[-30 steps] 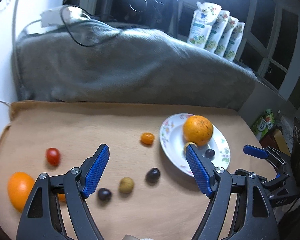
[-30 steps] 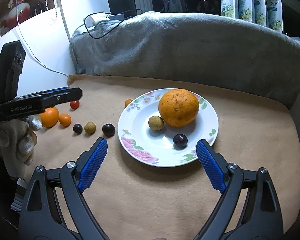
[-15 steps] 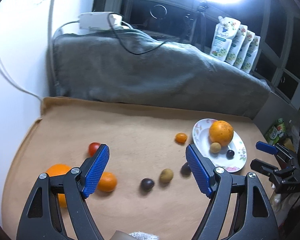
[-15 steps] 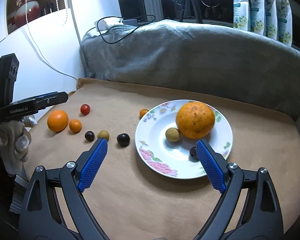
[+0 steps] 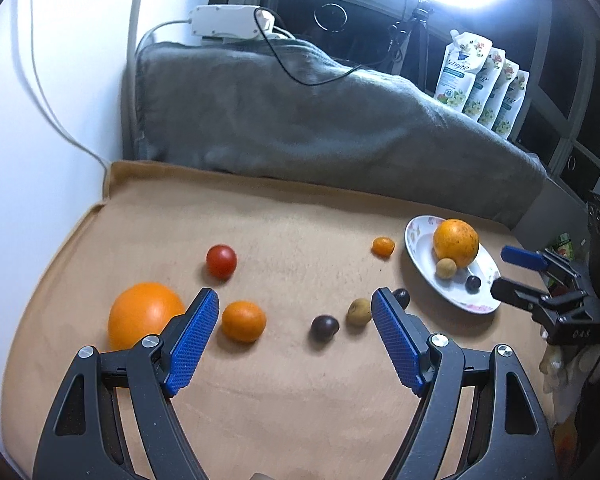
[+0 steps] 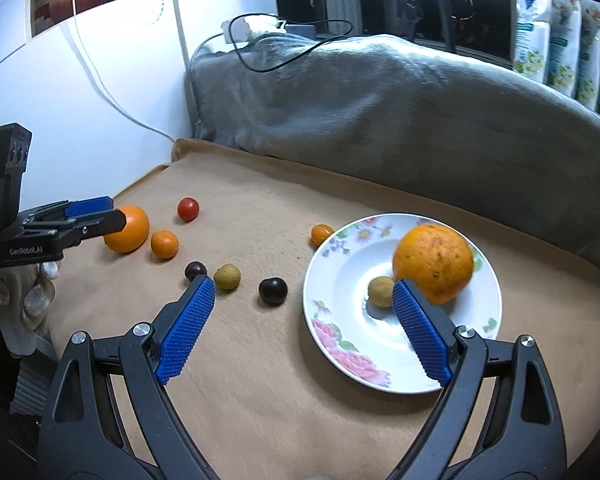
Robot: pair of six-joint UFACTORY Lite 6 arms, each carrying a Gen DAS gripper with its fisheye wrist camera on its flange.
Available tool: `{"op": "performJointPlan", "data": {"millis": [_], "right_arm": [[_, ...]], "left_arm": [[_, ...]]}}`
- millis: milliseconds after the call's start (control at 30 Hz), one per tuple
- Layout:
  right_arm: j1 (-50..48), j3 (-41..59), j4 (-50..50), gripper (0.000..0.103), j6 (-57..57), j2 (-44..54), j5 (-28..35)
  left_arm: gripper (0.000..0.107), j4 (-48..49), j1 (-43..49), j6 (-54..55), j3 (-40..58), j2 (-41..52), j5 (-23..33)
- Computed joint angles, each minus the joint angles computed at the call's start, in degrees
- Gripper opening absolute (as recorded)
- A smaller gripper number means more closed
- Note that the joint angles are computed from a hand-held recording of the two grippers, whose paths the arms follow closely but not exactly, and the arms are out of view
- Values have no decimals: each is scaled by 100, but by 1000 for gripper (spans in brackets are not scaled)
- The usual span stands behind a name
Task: Organize fruits
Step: 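Move the right gripper to the brown longan while the left gripper approaches the dark plum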
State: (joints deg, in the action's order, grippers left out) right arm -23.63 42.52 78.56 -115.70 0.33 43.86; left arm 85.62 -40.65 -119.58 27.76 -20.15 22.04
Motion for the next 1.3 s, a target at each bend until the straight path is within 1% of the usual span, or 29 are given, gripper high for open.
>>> {"op": "performJointPlan", "data": {"millis": [200,333,400,433,467,533,600,667,733,800,833,967,1067,1167,1300], "right_arm": [[490,47,-25,93,-69,81,-276],[914,56,-19,92,-125,133,-515],[1122,71,-53,86,-130,169,-632],[1276,93,-119,81,-107,207,-737],[1364,125,-151,79,-102,241,-803],[1576,167,-176,77,-150,319,-961],[1735,241,-269,70,-105,421,-1064],[1900,401,-460,62,23,596,-1179],[2028,528,-598,59,115,736,-1271],[2126,672,-772,55,266,879,-1308],[2179,755,-881,52,368,961,-1306],[2406,1083,-1237,50,614,1324,-1401],[2557,1316,-1518,46,858,1570,-1458],[2667,1507,-1667,46,990,1830,-1460],[2719,1752,-1679,45,998,2160,-1449]], "left_arm": [[79,194,-103,-303,-363,-213,-18],[79,305,-201,-458,-494,-198,-3],[79,387,-222,-535,-542,-178,-4],[78,462,-215,-609,-564,-174,-30],[75,552,-195,-691,-586,-173,-74],[72,742,-172,-879,-604,-137,-156],[68,996,-172,-1125,-610,-64,-211],[64,1301,-147,-1391,-596,49,-305],[62,1515,-138,-1597,-590,125,-350],[57,1826,-97,-1872,-584,209,-428],[57,1953,-79,-1976,-577,251,-455],[52,2493,-30,-2450,-494,499,-523],[51,2882,-14,-2841,-420,704,-541],[51,3305,48,-3251,-369,894,-556],[50,3637,257,-3460,-241,1150,-583]]}}
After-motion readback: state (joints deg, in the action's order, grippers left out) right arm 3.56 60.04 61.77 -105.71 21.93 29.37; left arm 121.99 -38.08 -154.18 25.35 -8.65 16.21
